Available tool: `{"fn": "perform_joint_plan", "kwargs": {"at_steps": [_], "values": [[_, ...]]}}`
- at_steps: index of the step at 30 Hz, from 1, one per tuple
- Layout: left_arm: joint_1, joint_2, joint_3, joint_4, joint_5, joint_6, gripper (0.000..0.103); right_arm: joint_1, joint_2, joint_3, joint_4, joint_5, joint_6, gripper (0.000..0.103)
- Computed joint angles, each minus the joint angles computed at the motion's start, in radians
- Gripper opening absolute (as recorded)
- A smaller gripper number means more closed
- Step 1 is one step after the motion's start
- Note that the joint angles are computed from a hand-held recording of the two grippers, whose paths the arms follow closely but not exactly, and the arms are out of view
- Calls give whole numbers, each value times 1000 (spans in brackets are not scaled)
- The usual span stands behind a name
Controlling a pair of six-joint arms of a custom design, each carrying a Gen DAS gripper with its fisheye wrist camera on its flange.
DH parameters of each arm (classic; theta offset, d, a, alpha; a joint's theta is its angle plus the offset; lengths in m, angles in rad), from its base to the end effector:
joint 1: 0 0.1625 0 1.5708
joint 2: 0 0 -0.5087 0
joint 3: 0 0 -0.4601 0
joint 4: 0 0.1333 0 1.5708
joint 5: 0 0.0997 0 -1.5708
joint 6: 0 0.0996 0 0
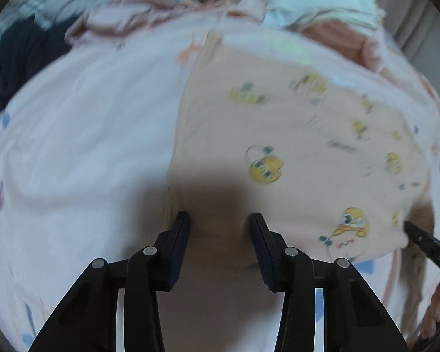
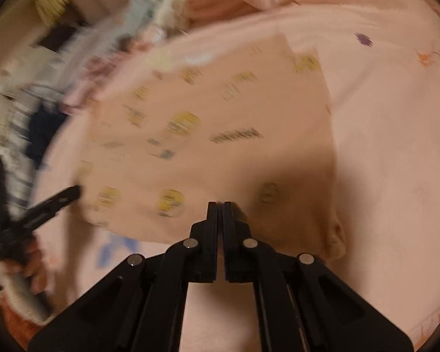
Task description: Fold small clothes
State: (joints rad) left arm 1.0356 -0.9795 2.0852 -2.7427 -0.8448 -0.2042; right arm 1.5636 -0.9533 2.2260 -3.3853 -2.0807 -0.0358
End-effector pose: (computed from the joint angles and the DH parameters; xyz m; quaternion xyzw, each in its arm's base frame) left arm -0.1316 -0.6129 0.1059 0.1423 0.9235 -0.1571 0.3197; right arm 0.0807 -0.5605 0.1144 -0.0541 -0.9333 0.2537 0.2485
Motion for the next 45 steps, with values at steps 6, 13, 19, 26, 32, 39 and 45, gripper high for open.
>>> {"fn": "perform_joint_plan", "kwargs": {"at_steps": [6,13,19,26,32,39,45], "values": [[-50,-15,127,-198,134,60,46,-26,-80,77,20,72,164,0],[82,-151,119,-149,-517,-218,67,-66,-113,188,-113,328,277,34],[133,-97,109,-236,-587,-276,69,-148,-56,218,-288,519,353,56],[226,-16,42,-336,-784,-382,69,-204,-9,185,-339,613,424,54],[240,20,16,-398,-815,-411,69,-210,13,137,-359,635,445,53],[206,-37,35,-266,-719,-264,68,-218,-2,124,-312,641,417,51],[200,-33,79,-433,-620,-322,68,-232,-15,164,-350,644,462,48]]}}
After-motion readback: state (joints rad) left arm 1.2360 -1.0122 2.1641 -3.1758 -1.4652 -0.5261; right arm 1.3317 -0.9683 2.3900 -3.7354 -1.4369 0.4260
